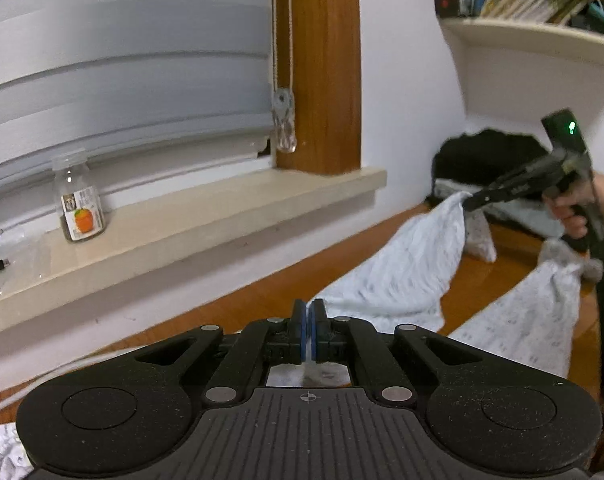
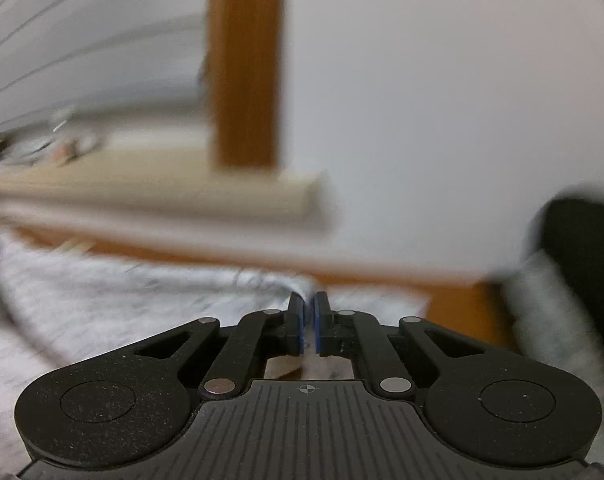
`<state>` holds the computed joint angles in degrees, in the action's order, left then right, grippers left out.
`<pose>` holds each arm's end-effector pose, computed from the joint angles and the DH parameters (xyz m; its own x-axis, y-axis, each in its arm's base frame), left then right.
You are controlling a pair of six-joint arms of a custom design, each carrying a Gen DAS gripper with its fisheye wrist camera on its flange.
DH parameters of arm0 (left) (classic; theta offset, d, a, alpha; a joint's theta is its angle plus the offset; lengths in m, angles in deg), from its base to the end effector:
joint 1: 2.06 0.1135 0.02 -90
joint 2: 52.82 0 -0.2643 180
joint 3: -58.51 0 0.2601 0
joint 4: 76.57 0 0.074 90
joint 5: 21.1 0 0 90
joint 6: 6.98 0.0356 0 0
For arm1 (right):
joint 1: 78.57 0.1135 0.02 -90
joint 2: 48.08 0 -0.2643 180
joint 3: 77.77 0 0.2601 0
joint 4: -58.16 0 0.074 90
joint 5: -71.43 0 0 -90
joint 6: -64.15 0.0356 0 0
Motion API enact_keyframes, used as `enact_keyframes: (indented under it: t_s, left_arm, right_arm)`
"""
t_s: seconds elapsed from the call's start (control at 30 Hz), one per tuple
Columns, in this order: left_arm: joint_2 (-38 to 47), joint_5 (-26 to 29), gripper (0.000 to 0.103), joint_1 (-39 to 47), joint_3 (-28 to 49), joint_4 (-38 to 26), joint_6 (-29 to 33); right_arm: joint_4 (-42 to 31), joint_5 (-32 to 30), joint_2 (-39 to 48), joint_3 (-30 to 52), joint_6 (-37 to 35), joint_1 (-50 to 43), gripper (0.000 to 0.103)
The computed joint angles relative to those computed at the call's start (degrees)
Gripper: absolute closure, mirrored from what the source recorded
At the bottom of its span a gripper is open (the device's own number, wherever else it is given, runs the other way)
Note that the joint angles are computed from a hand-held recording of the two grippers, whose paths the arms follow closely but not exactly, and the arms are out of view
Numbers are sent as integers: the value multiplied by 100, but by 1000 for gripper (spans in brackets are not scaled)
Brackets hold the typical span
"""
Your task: Fold clothes
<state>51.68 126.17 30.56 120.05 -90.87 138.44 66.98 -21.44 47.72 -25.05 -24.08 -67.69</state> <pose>0.2915 0.1510 0.1137 -0.3266 0.3195 -0.8895 0.6354 0.7710 0.0437 0.3210 0.0635 0.1371 -0.5596 -0.0762 -0.8252 -0.2120 0.9758 0.0537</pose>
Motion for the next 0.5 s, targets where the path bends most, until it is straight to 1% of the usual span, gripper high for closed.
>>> enact_keyframes:
  t_s: [0.07,0.1,0.13,0.23,0.3,0.37,0.43,0.5]
  left_arm:
    - [292,-83,101,39,120,-24,126]
    - [476,-126,101,51,201,-11,108]
    - [654,-163,101,58,284,6,71]
    - [1074,-220,101,65,489,47,-11]
    - [1183,-237,101,68,515,78,9]
    - [1229,-255,101,62,546,72,27]
    - [1268,-295,101,32,605,28,21]
    - [1293,-391,101,-23,582,132,-3]
  right_arm:
    - [187,-385,-117,-234,133,-156,82]
    - [362,-529,-212,-418,241,-290,80]
    - [564,-550,-266,-582,329,-407,75]
    - [820,-379,-76,-707,596,-750,73]
    - [878,-105,304,-545,909,-936,72]
    - [1009,20,671,-376,1215,-1044,65]
    - [1016,87,1112,-64,1301,-1044,62]
    - [964,206,1522,272,1317,-989,59]
